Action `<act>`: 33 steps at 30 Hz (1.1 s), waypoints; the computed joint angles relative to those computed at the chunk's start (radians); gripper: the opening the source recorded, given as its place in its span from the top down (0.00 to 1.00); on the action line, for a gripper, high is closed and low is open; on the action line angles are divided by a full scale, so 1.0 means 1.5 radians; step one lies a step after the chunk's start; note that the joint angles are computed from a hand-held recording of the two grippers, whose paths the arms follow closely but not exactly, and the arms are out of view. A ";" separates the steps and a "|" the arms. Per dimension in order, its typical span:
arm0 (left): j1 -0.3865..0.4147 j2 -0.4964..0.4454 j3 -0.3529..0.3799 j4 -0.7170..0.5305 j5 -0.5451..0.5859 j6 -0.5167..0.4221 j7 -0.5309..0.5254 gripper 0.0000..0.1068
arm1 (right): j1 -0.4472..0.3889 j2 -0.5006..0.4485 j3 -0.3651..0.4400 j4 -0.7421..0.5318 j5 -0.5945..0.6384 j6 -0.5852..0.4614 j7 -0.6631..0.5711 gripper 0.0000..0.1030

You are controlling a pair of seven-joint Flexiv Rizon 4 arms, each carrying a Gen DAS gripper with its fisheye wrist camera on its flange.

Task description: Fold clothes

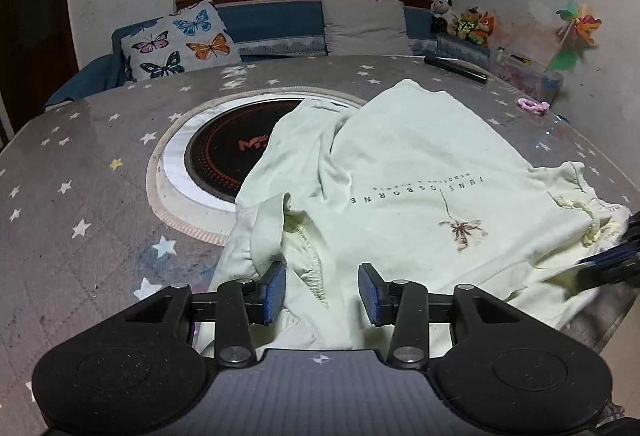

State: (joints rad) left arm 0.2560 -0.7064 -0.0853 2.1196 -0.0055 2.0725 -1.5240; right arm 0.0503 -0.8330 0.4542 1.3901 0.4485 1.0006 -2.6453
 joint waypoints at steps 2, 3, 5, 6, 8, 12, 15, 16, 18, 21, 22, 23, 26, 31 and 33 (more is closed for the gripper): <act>0.001 -0.001 0.000 0.000 -0.002 -0.001 -0.002 0.59 | -0.026 0.020 0.019 0.016 0.010 -0.017 -0.031 0.96; 0.000 -0.002 0.001 0.000 -0.002 -0.002 -0.003 0.59 | -0.038 0.031 0.025 0.024 0.016 -0.032 -0.049 0.96; 0.001 -0.004 0.001 -0.001 -0.003 -0.003 -0.003 0.59 | -0.048 0.048 0.020 0.034 0.017 -0.076 -0.069 0.96; 0.001 -0.004 0.001 -0.001 -0.003 -0.004 -0.003 0.59 | -0.048 0.056 0.013 0.035 0.014 -0.105 -0.074 0.95; 0.001 -0.004 0.000 -0.001 -0.001 -0.004 -0.001 0.58 | -0.040 0.065 -0.007 0.040 0.013 -0.131 -0.077 0.90; -0.002 0.003 0.002 0.002 0.000 -0.001 0.001 0.57 | -0.029 0.067 -0.028 0.034 0.047 -0.095 -0.078 0.89; -0.004 0.002 0.000 -0.002 0.004 0.005 0.002 0.56 | 0.002 0.040 -0.050 0.011 0.059 0.007 -0.040 0.85; -0.004 0.002 -0.002 -0.004 0.006 0.006 0.003 0.55 | 0.011 0.026 -0.057 -0.002 0.052 0.027 -0.015 0.85; -0.003 0.000 -0.006 -0.011 0.010 0.004 0.004 0.54 | 0.020 -0.001 -0.060 -0.027 0.033 0.046 0.024 0.85; -0.008 -0.006 -0.006 -0.022 0.006 -0.008 0.009 0.54 | 0.025 -0.033 -0.061 -0.054 -0.005 0.039 0.067 0.85; -0.009 -0.006 -0.006 -0.025 0.004 -0.012 0.012 0.54 | 0.027 -0.038 -0.063 -0.054 -0.022 0.031 0.078 0.85; -0.010 -0.006 -0.006 -0.028 0.003 -0.016 0.014 0.54 | 0.026 -0.039 -0.065 -0.049 -0.037 0.029 0.083 0.84; -0.014 -0.005 0.002 -0.040 -0.005 -0.021 0.023 0.54 | 0.015 -0.029 -0.060 -0.030 -0.071 0.022 0.083 0.84; -0.024 -0.011 0.017 -0.091 -0.033 -0.039 0.042 0.54 | 0.008 -0.018 -0.059 -0.040 -0.103 -0.011 0.097 0.84; -0.032 -0.019 0.026 -0.123 -0.045 -0.048 0.057 0.54 | 0.014 -0.031 -0.061 -0.072 -0.104 -0.003 0.111 0.84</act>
State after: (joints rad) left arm 0.2085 -0.7350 -0.0459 1.9350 -0.0735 2.0000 -1.4384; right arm 0.0709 -0.8789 0.3634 1.2819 0.2921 0.9959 -2.4791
